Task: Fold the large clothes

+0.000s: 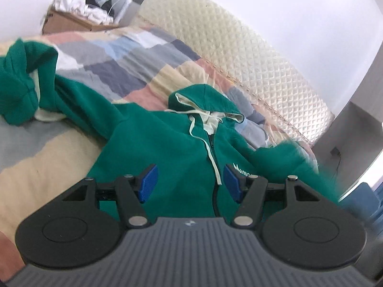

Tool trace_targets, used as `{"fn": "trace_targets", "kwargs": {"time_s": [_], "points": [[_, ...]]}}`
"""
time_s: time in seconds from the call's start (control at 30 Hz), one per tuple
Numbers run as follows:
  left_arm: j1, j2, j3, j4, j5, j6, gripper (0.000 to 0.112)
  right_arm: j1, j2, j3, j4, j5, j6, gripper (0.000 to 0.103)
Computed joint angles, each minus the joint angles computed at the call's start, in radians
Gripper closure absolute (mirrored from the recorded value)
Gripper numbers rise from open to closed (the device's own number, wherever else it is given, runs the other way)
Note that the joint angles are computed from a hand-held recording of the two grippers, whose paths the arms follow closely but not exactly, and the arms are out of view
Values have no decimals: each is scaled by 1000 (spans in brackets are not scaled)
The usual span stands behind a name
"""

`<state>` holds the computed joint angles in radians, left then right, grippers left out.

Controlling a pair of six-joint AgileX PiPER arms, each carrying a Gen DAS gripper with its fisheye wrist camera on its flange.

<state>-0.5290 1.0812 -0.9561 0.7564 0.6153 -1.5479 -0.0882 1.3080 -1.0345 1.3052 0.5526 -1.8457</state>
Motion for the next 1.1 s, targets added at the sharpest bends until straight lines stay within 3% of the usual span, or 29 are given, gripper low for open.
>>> {"fn": "trace_targets", "kwargs": {"time_s": [0.13,0.23,0.3,0.4,0.43,0.53,0.67,0.8,0.87,1.0,1.07,1.1], "points": [[-13,14,8,4,-8,1,46,168,-73,251,-10,-163,-115,92],[-22,43,-3,2,-21,16,46,260,-59,315,-196,-252,55,90],[-36,62,-15,8,-16,27,46,258,-50,311,-307,-235,158,87],[-50,94,-36,11,-8,54,46,195,-63,272,-428,-95,302,74],[-60,101,-43,12,0,61,46,164,-70,257,-455,-27,350,67],[-82,120,-59,8,11,79,46,40,-61,165,-462,194,432,61],[-110,146,-83,18,37,91,46,-120,-78,100,-434,433,548,60],[-105,167,-97,-30,24,145,46,-272,-78,48,-384,547,691,60],[-117,182,-107,-32,24,156,46,-303,-52,31,-358,520,757,60],[-142,208,-124,-50,15,197,47,-239,18,-1,-432,343,923,60],[-156,229,-138,-64,13,224,47,-212,77,-27,-449,285,954,65],[-161,239,-145,-73,11,238,47,-207,105,-37,-451,278,968,73]]}}
